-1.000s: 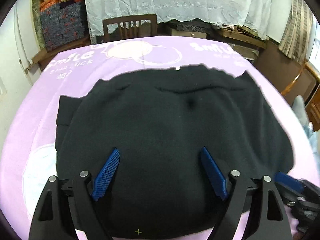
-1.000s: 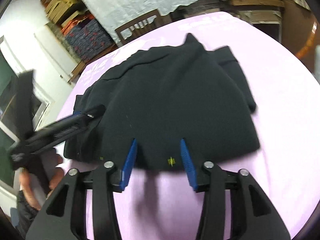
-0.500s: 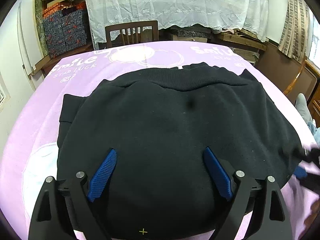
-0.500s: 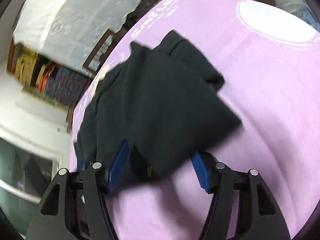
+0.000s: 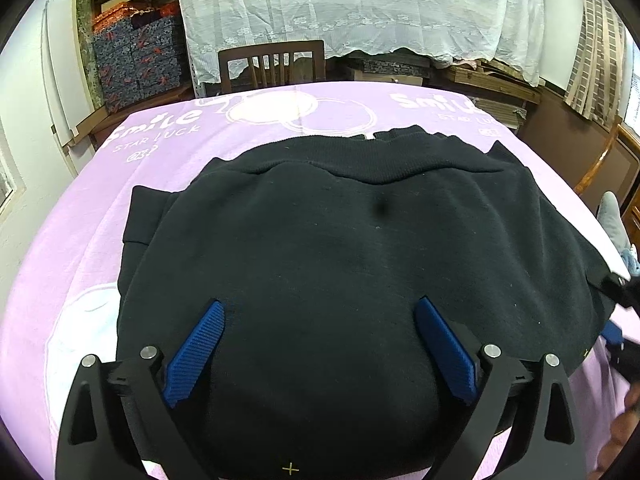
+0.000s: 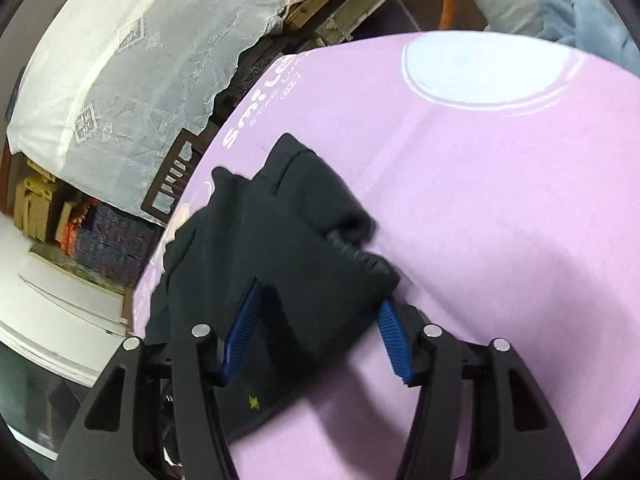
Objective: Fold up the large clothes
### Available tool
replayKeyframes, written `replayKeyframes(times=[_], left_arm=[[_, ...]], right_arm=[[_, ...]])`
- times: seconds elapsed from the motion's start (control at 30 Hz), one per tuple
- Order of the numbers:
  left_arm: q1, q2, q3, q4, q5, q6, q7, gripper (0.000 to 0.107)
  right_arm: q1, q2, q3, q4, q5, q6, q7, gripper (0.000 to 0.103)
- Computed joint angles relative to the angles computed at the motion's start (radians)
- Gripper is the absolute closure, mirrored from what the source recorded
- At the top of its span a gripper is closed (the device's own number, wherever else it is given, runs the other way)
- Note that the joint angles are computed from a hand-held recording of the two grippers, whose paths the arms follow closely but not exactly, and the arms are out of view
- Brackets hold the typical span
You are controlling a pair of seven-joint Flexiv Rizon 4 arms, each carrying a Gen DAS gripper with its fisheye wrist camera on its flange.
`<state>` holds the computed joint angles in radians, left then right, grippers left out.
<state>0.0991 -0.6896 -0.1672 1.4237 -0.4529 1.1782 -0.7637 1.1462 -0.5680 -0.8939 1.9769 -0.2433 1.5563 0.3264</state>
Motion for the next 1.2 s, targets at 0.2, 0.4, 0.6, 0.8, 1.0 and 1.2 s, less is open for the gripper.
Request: replayKeyframes(times=[0.2, 0.4, 0.6, 0.8, 1.0, 1.2], left_arm=[[-0.006, -0.005, 0.011, -0.017, 0.010, -0.017, -0.017, 0.007], [-0.004, -0.008, 0.010, -0.022, 0.012, -0.020, -0.020, 0.007], [-0.009, -0.023, 0.038, -0.103, 0.012, -0.131, -0.088, 0.007], [-0.042, -0.112, 0.076, -0.322, 0.066, -0.278, -0.205, 0.007], [-0.064, -0.154, 0.077, -0.329, 0.121, -0.226, -0.223, 0.007], [-0.073, -0.162, 0.084, -0.331, 0.146, -0.202, -0.234, 0.007]], right_arm=[[-0.158, -0.033, 0.173, -0.050, 0.017, 0.204, -0.067, 0.038], [-0.183, -0.066, 0.208, -0.045, 0.172, 0.300, -0.079, 0.073], [-0.185, -0.047, 0.225, -0.099, 0.152, 0.183, -0.202, 0.066], [-0.179, -0.071, 0.199, -0.106, 0.277, 0.181, -0.217, 0.069], [-0.163, -0.080, 0.169, -0.125, 0.215, 0.110, -0.217, 0.068], [-0.165, -0.101, 0.147, -0.145, 0.157, 0.080, -0.198, 0.068]])
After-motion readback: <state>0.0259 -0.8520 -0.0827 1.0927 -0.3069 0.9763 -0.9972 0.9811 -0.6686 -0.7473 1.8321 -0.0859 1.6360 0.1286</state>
